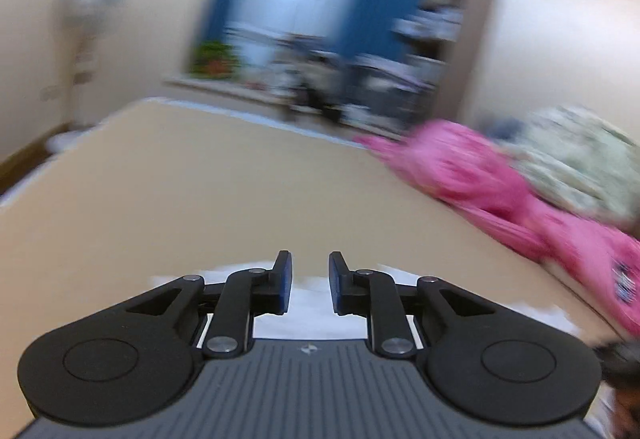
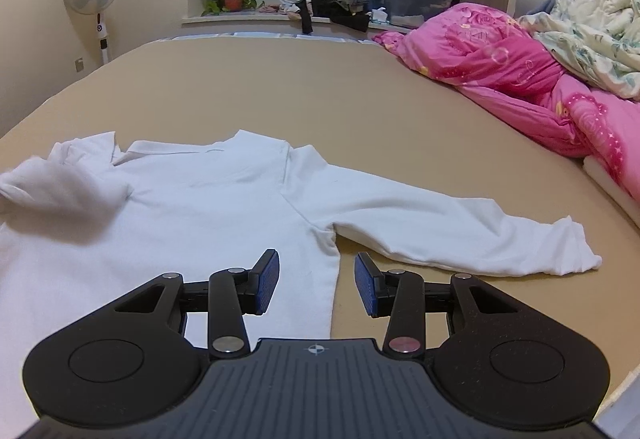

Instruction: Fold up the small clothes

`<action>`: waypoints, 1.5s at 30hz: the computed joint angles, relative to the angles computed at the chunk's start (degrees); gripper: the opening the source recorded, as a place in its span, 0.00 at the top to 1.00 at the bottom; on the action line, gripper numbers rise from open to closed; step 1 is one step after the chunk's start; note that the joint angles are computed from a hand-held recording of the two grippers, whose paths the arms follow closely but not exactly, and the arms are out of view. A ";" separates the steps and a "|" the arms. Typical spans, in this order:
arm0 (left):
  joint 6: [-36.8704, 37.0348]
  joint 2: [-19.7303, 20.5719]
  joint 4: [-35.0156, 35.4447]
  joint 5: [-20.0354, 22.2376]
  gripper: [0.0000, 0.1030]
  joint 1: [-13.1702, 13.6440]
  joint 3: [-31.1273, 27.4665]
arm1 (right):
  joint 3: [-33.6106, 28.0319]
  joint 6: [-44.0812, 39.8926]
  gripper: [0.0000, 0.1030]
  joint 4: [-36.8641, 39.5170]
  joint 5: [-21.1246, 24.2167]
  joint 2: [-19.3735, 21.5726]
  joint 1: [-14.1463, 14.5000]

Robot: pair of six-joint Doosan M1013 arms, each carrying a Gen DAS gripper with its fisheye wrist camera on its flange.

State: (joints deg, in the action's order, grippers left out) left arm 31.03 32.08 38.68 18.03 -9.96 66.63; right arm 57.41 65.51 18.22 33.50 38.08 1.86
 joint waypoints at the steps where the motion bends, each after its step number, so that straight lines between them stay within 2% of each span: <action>1: -5.67 0.11 5.87 4.28 0.79 0.01 -0.32 | 0.47 -0.91 0.60 1.06 -0.33 -0.27 -0.05; 2: -8.34 0.45 9.09 9.50 0.79 -0.08 -1.02 | 0.87 -2.39 0.75 2.96 -0.61 -0.50 -0.15; 3: -8.43 1.07 9.81 14.98 0.79 0.01 -2.23 | 1.08 -4.50 0.82 5.32 -0.57 -0.61 -0.22; 4: -7.16 1.95 8.27 20.62 0.79 0.33 -3.93 | 1.27 -6.55 0.88 7.60 -0.50 -0.71 -0.18; 5: -5.82 2.59 5.24 25.03 0.79 0.87 -5.37 | 1.38 -8.05 0.88 9.45 -0.39 -0.78 0.02; 6: -5.22 2.78 1.33 27.28 0.79 1.77 -5.98 | 1.30 -9.36 0.88 11.01 -0.04 -0.74 0.37; 9: -6.88 2.23 -7.11 27.34 0.79 3.90 -5.32 | -0.08 -14.36 0.86 15.08 1.96 0.03 2.16; 12: -5.79 2.10 -9.01 28.73 0.78 4.87 -5.31 | -3.29 -20.13 0.65 18.95 6.11 1.94 4.78; 13: -4.91 2.24 -9.81 29.28 0.77 5.15 -5.64 | -4.51 -21.90 0.53 19.55 7.43 2.69 5.72; 14: -4.46 2.14 -10.75 29.25 0.76 5.39 -5.51 | -6.09 -23.87 0.47 19.73 9.04 3.64 6.82; 17: -3.91 1.75 -13.26 28.35 0.74 6.04 -4.85 | -9.86 -28.91 0.46 17.38 11.79 5.94 9.81; 19: -3.38 1.34 -14.11 28.08 0.74 6.89 -4.63 | -11.20 -34.16 0.46 14.59 11.74 7.00 11.61; 21: -3.66 2.41 -14.64 27.93 0.74 7.23 -6.19 | -10.87 -39.52 0.49 7.50 8.15 7.39 13.59; 22: -4.40 2.40 -14.59 27.71 0.74 7.14 -6.18 | -10.57 -42.39 0.55 5.93 6.80 7.51 14.09; 23: -4.62 2.26 -14.70 27.37 0.74 7.29 -6.07 | -11.84 -45.42 0.69 5.94 8.31 8.24 14.13; 24: -4.75 2.15 -14.73 27.07 0.74 7.39 -5.99 | -13.61 -46.36 0.76 5.41 10.97 9.05 14.14; 25: -4.73 2.16 -14.72 26.88 0.74 7.45 -6.09 | -15.11 -47.31 0.87 5.28 13.17 9.75 13.99; 26: -4.71 2.15 -14.57 26.76 0.74 7.45 -6.13 | -15.73 -48.84 0.94 6.13 13.59 10.04 13.65; 27: -4.64 2.19 -14.37 26.53 0.74 7.40 -6.23 | -15.81 -49.34 0.95 7.23 12.90 10.02 13.33; 28: -4.58 2.25 -14.22 26.23 0.74 7.32 -6.36 | -16.95 -47.59 0.96 8.44 13.15 10.40 12.86; 31: -4.13 2.51 -13.94 25.28 0.74 6.95 -6.74 | -22.50 -34.37 0.96 15.83 15.01 12.24 10.09; 34: -2.34 2.78 -13.42 23.62 0.74 6.06 -6.96 | -21.82 -20.66 0.97 24.26 7.02 11.49 6.77; 35: -1.67 2.91 -12.86 23.08 0.74 5.62 -7.08 | -21.50 -14.47 0.97 24.72 3.83 11.28 5.64; 37: 0.99 3.14 -12.57 21.17 0.74 4.65 -7.10 | -21.91 -2.31 0.97 21.03 0.40 11.47 3.98; 38: 3.33 3.32 -13.42 19.98 0.74 4.34 -7.12 | -22.60 2.37 0.97 19.91 0.27 11.93 2.94; 41: 12.15 4.26 -18.39 17.60 0.74 3.61 -7.61 | -23.69 8.01 0.97 18.43 0.83 13.12 0.73; 45: 20.15 5.95 -25.15 17.70 0.74 2.86 -8.78 | -23.99 16.62 0.97 13.33 0.81 14.80 -0.66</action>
State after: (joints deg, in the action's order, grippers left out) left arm 51.18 38.02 13.53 35.74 -7.09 57.85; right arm 33.42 82.13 31.55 34.31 52.88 1.19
